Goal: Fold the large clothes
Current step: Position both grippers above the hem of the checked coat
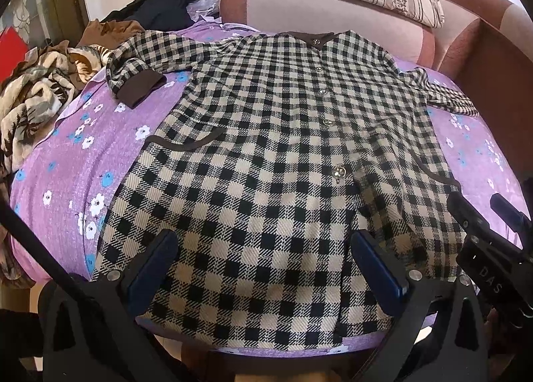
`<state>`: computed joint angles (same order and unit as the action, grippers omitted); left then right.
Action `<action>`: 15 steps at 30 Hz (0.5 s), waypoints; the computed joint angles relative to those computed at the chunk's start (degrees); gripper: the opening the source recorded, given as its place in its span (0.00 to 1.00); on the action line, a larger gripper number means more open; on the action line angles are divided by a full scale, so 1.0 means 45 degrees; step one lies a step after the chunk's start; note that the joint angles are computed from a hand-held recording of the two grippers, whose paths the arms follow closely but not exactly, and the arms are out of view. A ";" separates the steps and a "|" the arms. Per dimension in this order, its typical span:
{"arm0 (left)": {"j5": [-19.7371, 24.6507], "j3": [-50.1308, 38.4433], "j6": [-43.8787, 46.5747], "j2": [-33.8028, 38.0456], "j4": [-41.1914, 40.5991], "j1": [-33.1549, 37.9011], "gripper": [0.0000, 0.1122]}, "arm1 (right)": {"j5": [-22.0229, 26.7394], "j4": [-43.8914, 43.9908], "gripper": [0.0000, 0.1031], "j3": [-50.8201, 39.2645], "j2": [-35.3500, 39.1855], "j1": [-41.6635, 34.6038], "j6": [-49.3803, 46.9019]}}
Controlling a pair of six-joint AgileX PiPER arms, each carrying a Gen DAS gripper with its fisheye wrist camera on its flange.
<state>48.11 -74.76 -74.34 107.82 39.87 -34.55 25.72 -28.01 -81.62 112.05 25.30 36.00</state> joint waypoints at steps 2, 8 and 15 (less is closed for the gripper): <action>-0.0046 -0.0035 0.0012 0.0032 -0.0142 0.0043 0.92 | -0.0009 0.0027 0.82 -0.0003 0.0042 -0.0014 -0.0037; -0.0098 -0.0075 0.0058 0.0088 -0.0355 0.0110 0.92 | -0.0038 -0.0065 0.82 0.0034 0.0087 0.0008 0.0067; -0.0168 -0.0075 0.0071 0.0120 -0.0425 0.0147 0.92 | -0.0096 -0.0026 0.82 0.0068 0.0132 0.0007 0.0022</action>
